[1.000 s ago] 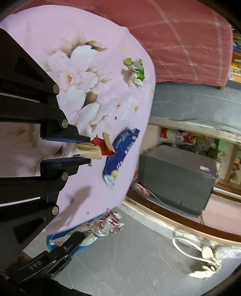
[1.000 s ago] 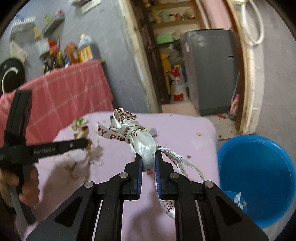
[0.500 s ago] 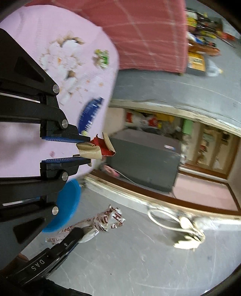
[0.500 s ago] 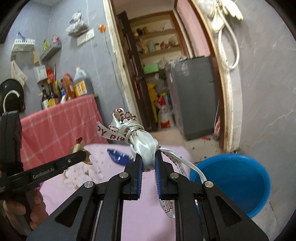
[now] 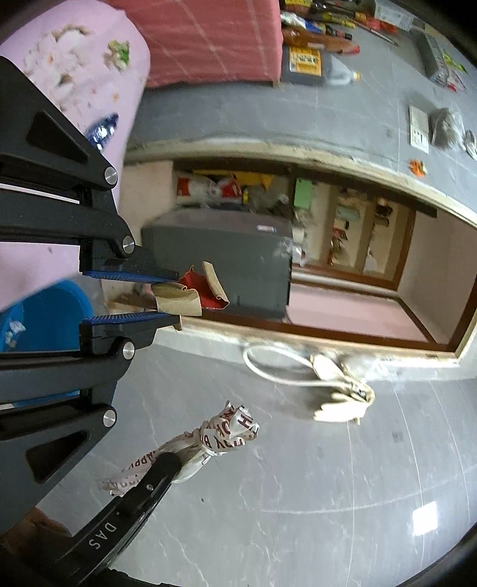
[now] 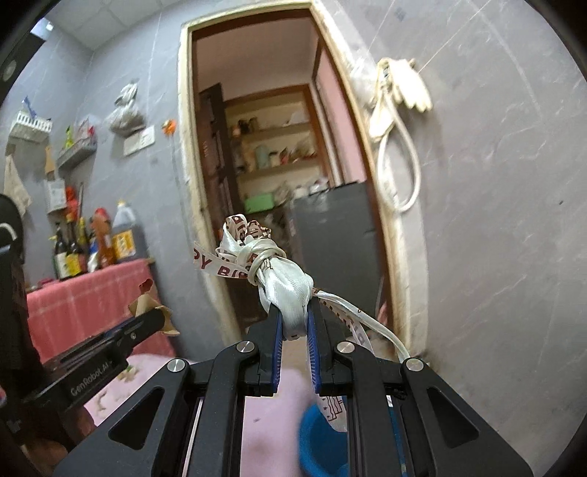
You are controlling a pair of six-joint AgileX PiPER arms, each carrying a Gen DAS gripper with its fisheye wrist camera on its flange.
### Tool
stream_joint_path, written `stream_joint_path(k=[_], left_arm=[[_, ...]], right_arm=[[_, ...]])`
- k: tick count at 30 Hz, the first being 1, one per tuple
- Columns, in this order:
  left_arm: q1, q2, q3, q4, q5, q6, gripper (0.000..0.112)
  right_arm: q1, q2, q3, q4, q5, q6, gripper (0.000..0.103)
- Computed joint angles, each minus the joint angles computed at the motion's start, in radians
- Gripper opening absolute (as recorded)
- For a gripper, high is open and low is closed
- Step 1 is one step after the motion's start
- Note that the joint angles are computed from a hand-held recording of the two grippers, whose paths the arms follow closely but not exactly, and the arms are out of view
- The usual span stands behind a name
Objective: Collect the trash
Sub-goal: 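Carry both items over the blue basin and open both tools to drop them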
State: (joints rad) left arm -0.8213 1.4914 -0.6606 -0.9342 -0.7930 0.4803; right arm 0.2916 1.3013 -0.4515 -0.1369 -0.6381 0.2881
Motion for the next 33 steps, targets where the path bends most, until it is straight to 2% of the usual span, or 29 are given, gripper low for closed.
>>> stream_joint_path(k=[5,12,14,17,22,29,33], left_arm=[[0.008,0.071,-0.078,0.039,0.031,-0.024,0.012],[0.016,0.19,-0.203,0.034,0.15,-0.003,0.013],[0.037,0.225,-0.248,0.044,0.24,-0.006,0.013],[0.087,0.276,-0.305,0.128,0.393,-0.093,0.013],[0.111,0.359,-0.395,0.053,0.509,-0.014,0.013],[0.148,0.454,-0.482,-0.143,0.614,0.163,0.014],[0.166,0.492,-0.498,-0.182,0.656,0.178,0.015]], right_arm=[[-0.118,-0.011,0.013,-0.079,-0.023,0.043,0.011],[-0.242,0.086,0.005,-0.183,-0.042,0.127,0.011],[-0.269,0.121,-0.002,-0.218,-0.04,0.16,0.011],[-0.292,0.179,-0.014,-0.253,-0.032,0.198,0.012],[-0.319,0.267,-0.035,-0.299,-0.017,0.256,0.013],[-0.349,0.359,-0.07,-0.376,0.014,0.33,0.014],[-0.357,0.4,-0.097,-0.42,0.035,0.378,0.017]])
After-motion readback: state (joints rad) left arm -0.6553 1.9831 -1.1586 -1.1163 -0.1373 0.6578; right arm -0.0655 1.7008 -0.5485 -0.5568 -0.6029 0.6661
